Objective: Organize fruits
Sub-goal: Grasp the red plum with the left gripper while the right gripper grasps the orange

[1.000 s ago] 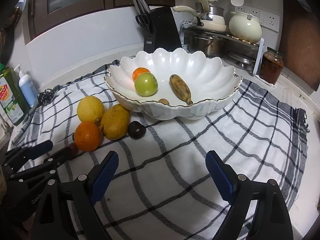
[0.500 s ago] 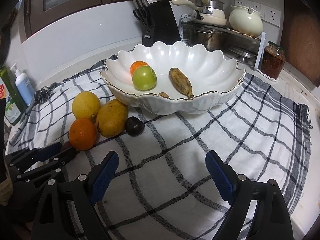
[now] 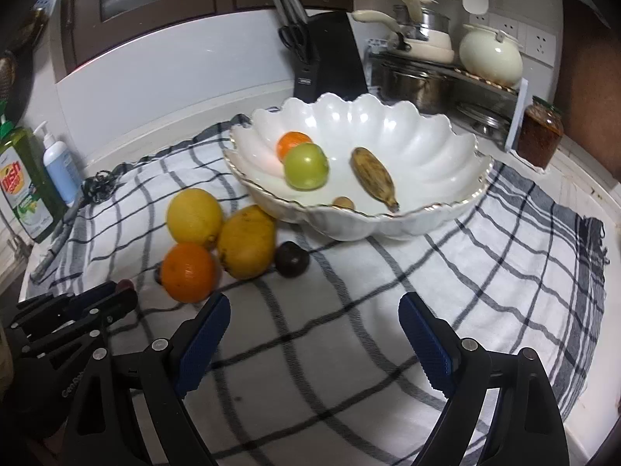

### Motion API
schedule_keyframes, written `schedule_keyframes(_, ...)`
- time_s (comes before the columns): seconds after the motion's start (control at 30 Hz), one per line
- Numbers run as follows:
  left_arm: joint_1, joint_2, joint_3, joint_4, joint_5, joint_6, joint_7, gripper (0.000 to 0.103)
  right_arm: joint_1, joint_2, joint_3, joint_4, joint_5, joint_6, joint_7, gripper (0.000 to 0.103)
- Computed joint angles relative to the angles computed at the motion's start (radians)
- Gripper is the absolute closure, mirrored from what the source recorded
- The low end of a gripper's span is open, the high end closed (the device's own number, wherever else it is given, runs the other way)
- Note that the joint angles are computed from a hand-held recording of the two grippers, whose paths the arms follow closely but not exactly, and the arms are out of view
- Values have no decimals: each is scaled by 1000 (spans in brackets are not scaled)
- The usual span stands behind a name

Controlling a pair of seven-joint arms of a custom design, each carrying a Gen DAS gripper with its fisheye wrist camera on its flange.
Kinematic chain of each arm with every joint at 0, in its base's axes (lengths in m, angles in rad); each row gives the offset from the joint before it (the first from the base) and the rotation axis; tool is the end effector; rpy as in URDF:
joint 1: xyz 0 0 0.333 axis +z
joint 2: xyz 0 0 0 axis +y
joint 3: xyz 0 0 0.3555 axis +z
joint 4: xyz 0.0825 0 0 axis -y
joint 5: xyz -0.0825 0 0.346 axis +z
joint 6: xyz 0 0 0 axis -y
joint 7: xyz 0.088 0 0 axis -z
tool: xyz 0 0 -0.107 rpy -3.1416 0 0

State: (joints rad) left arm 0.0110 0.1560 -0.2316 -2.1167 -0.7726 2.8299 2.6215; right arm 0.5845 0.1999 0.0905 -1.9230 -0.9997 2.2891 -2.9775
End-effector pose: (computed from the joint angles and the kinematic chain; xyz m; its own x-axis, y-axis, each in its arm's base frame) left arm 0.5707 -0.0854 0.4567 -0.5541 -0.8323 0.0168 -0.6484 0.4188 -0.6357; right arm 0.4819 0.3567 0.4718 -0.4095 -0.9116 -0.0352 -0.6311 0.3109 -0.7106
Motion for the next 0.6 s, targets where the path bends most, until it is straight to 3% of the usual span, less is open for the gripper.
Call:
schedule_keyframes(0.5,51,11,26,17,15,43,-45,84,44,123,-32,158,45,64,-104,14)
schedule_keyframes(0.6,63,21,27,30,27,38,-65,84,49,153,-47,192,72,80,-136,21)
